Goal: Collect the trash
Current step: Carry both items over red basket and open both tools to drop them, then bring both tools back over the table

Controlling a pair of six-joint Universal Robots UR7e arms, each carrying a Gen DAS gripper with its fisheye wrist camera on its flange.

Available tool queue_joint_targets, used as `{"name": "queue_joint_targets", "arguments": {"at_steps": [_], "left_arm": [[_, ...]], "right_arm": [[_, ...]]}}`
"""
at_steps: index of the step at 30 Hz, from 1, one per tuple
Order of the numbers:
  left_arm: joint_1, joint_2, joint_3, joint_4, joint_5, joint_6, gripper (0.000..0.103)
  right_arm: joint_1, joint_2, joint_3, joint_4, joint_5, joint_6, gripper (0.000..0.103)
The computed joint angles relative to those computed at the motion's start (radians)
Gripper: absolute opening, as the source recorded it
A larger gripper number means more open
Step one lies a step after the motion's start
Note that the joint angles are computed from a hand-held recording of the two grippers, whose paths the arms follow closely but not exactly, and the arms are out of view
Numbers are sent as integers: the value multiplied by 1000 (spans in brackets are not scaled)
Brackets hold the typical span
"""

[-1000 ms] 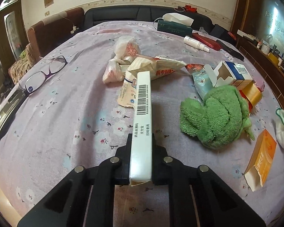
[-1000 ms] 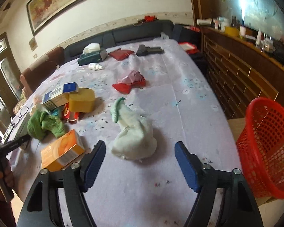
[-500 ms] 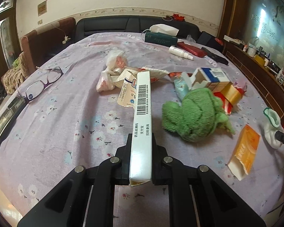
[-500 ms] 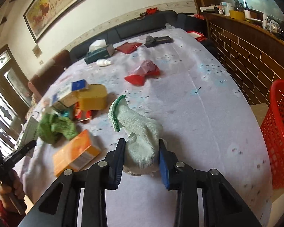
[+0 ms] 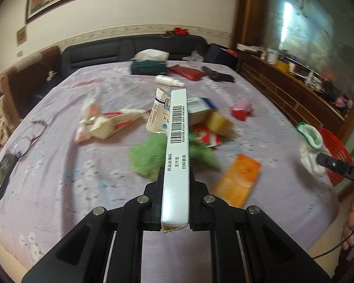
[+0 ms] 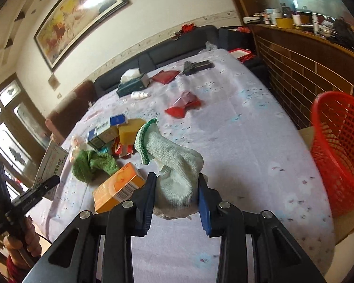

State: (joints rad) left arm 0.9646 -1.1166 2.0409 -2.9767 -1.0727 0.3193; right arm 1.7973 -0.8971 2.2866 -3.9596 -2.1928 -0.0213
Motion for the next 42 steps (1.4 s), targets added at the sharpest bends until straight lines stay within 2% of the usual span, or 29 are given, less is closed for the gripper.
{"name": "queue_joint_targets", "arguments": {"at_steps": [4,8,14,18,22,25,27,28,32,34,36,42], "left_arm": [[-62,25,3,46,-67,8,13],[-136,75,-13,100,-163,0,13],[-246,195,-80,158,-306,-20,13],[-305,294,-147,191,-381,-53,13],[-342,401,-225,214,-402,-86,13],[-355,469,-272,210,-405,-104,14],[-359,499,-293,211,-393,-115,38],[-362,504,-293,202,-382,-121,54],[-345,481,-273,200,-394,-116,57],[-331,450,-249,197,-400,-113,57],[-320,417,-218,183,-390,-101,62],[-274,302,-101,111,-289,-63,65]], "right_arm": [[1,-49,71,-102,-16,18,35],[-6,-128,149,-209,-69,24,35],[-62,-295,264,-287,-130,49,35],[-126,-414,324,-282,-107,75,35],[-213,-520,361,-231,-32,105,36],[-263,-563,364,-187,-2,110,41],[-297,-574,364,-182,6,98,50],[-308,-572,362,-184,4,94,53],[-325,-564,372,-226,3,83,55],[-291,-527,366,-272,-52,61,57],[-236,-474,356,-323,-90,27,57],[-89,-290,277,-382,-161,-49,66]]}}
